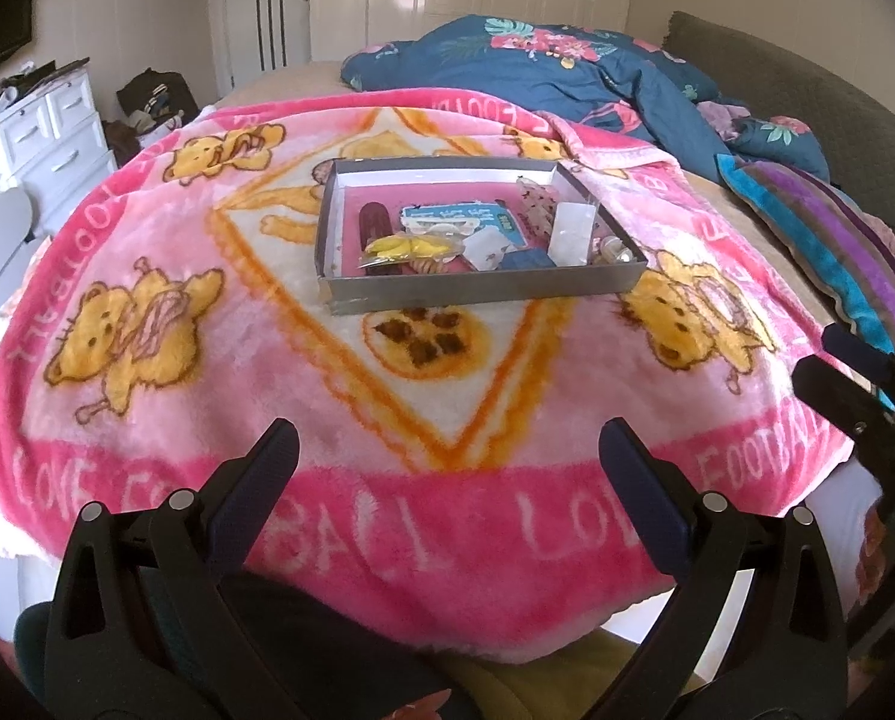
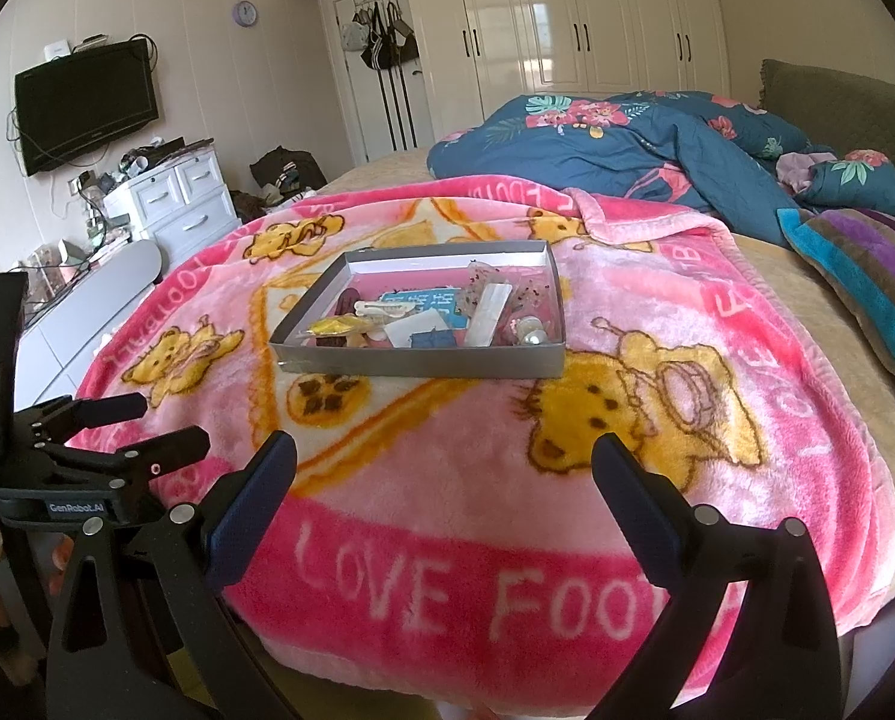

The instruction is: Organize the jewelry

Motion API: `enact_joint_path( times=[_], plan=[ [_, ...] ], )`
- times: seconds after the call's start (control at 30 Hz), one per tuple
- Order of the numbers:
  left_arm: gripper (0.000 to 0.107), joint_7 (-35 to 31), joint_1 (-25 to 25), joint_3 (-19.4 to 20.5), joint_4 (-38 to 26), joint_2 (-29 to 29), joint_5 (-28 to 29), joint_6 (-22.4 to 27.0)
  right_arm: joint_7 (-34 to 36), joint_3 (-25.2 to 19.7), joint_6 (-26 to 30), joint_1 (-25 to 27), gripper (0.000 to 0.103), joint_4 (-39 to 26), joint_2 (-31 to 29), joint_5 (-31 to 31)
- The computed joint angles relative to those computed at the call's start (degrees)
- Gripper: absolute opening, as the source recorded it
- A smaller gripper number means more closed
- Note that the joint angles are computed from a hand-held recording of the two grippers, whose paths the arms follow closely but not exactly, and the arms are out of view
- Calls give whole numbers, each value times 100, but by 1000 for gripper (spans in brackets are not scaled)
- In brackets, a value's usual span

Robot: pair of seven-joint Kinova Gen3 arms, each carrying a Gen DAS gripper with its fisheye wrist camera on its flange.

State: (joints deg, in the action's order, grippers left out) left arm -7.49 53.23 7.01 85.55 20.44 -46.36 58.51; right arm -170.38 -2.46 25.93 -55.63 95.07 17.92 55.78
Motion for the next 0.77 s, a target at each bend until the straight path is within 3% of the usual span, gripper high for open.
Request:
enact_joint_path(
  times=[0.27,0.4,0.47,0.67,0.77],
  plan=[
    [94,-103,8,-7,-108,65,35,146,-90,-6,102,0,98,-5,-1,101],
    [94,-254,46,-41,-348,224,86,532,-46,-42,178,68,98,-73,-16,42],
    [94,-210,-18,-66,-248,173,148,383,-44,-41,178,117,98,-113,-13,-3],
    [94,-180,-768,-212,98,-73,657,-178,-122,112,190,401,99,-163,88,-142],
    [94,-242,-1256,-410,142,-50,771,-188,-3,319,523,691,99,-457,394,-378]
  ],
)
